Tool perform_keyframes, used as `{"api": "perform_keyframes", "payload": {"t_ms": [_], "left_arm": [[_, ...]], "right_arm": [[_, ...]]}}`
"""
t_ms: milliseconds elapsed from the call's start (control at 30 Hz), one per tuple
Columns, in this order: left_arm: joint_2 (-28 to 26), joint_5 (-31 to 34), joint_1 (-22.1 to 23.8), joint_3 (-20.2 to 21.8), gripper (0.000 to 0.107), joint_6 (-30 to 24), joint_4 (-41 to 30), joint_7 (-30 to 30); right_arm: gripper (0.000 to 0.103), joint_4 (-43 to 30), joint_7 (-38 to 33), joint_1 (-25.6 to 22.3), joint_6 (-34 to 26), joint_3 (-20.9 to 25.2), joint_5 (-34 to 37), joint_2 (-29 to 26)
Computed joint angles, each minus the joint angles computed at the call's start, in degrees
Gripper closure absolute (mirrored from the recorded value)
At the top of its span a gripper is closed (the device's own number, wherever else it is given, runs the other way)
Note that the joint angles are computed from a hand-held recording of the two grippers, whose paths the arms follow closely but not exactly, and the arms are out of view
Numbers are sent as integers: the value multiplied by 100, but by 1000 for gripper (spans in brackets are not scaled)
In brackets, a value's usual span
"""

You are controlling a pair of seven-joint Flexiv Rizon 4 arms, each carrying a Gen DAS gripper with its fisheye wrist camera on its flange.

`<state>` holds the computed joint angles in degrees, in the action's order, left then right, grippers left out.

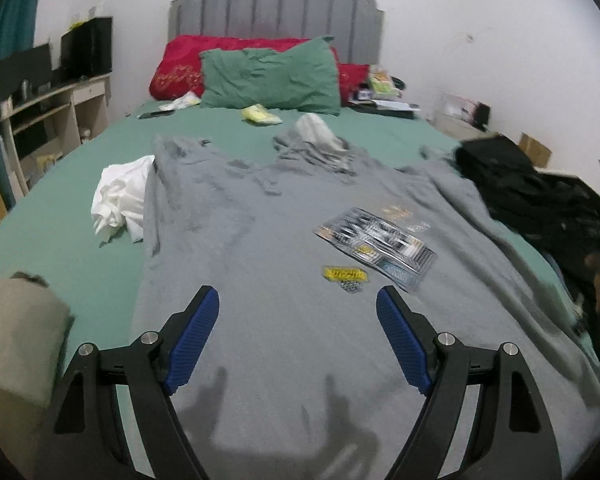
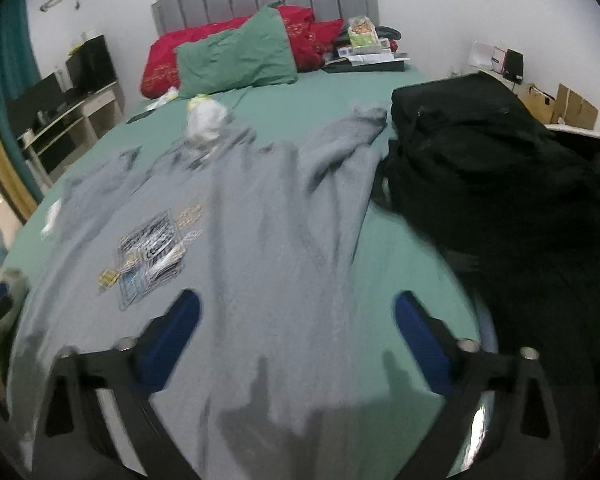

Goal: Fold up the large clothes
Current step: 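Grasp the grey hoodie's sleeve cuff with the right gripper and lift it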

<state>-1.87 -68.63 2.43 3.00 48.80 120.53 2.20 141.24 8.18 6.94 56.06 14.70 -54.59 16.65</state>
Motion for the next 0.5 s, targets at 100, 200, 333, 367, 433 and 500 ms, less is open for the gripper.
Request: {"api": "perform_keyframes", "payload": {"t_ms": [100,200,333,367,433,500], "left_arm": [[-577,193,21,-143,23,483,-413,-367],[-921,120,63,-325,23,959,-700,-271],[-1316,271,191,-432,23,1363,-1033,-551],[-1403,523,264,-404,23,1274,-1133,-871],[-1463,510,417,-505,23,1196,-1195,-868],[-1550,643,474,-545,23,1248,-1240,-924]], "right_arm": [[35,-406,-485,-470,559,-690,-511,-686],[36,-917,-465,-892,1204,-1175,-840,-1389],[36,-1651,-928,-1018,1462,-1530,-53,-2319],[36,-1855,-894,-1014,1491,-1615,240,-2563],[35,-2200,-978,-956,1324,-1738,767,-2918],[32,-2540,-1133,-817,781,-1825,1213,-3183]]}}
